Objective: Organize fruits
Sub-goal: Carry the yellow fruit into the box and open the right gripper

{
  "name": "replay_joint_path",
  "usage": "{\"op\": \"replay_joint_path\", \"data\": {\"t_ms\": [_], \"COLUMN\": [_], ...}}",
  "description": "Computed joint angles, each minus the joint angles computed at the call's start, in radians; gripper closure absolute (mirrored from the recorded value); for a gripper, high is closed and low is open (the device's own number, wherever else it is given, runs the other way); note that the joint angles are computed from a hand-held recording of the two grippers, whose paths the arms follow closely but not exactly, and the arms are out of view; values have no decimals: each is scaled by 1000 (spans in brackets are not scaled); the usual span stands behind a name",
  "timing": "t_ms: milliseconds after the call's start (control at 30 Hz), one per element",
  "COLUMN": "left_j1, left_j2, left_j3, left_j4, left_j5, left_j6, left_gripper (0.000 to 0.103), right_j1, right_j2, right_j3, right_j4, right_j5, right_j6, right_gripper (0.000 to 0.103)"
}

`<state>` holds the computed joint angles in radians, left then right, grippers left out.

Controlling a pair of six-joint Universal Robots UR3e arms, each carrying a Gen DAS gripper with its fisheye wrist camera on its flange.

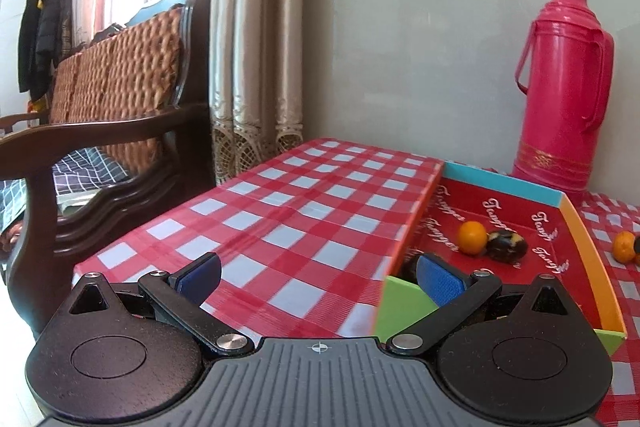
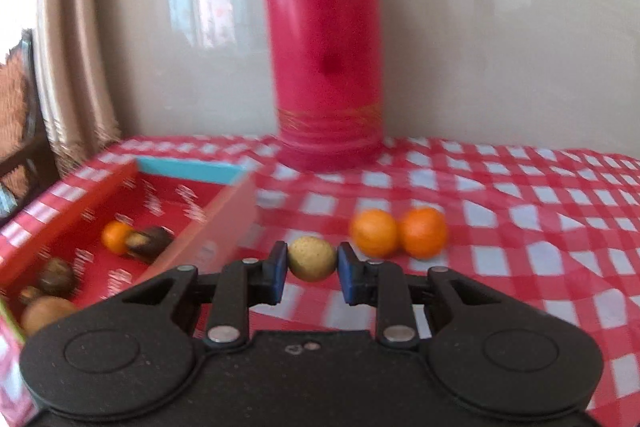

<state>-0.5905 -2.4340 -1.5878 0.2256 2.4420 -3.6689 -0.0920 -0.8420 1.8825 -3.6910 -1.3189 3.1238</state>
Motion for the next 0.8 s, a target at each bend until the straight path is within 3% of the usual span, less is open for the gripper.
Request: {"op": "replay_joint_path", "data": {"t_ms": [200, 433, 467, 533, 567, 800], "left_j1": [24, 37, 41, 46, 48, 57], "left_j2": [35, 46, 50, 53, 56, 66], "left_j3": [-88, -131, -139, -150, -156, -181], "left_j4": [46, 74, 78, 83, 86, 102], "left_j5": [-3, -8, -10, -10, -11, -20], "left_j6": [-33, -18, -18, -19, -19, -21], "left_gripper": [0, 0, 0, 0, 0, 0], "right_j1": [57, 147, 153, 168, 174, 154], "right_j2": [36, 49, 52, 58, 66, 96], "right_j3": [-35, -86, -92, -94, -89, -89], "right_j4": [-96, -46, -43, -55, -85, -189], "right_j5": [72, 80, 89, 82, 69, 11], "right_j6": [27, -6, -6, -5, -1, 73], "right_gripper": [85, 84, 82, 54, 30, 30]}}
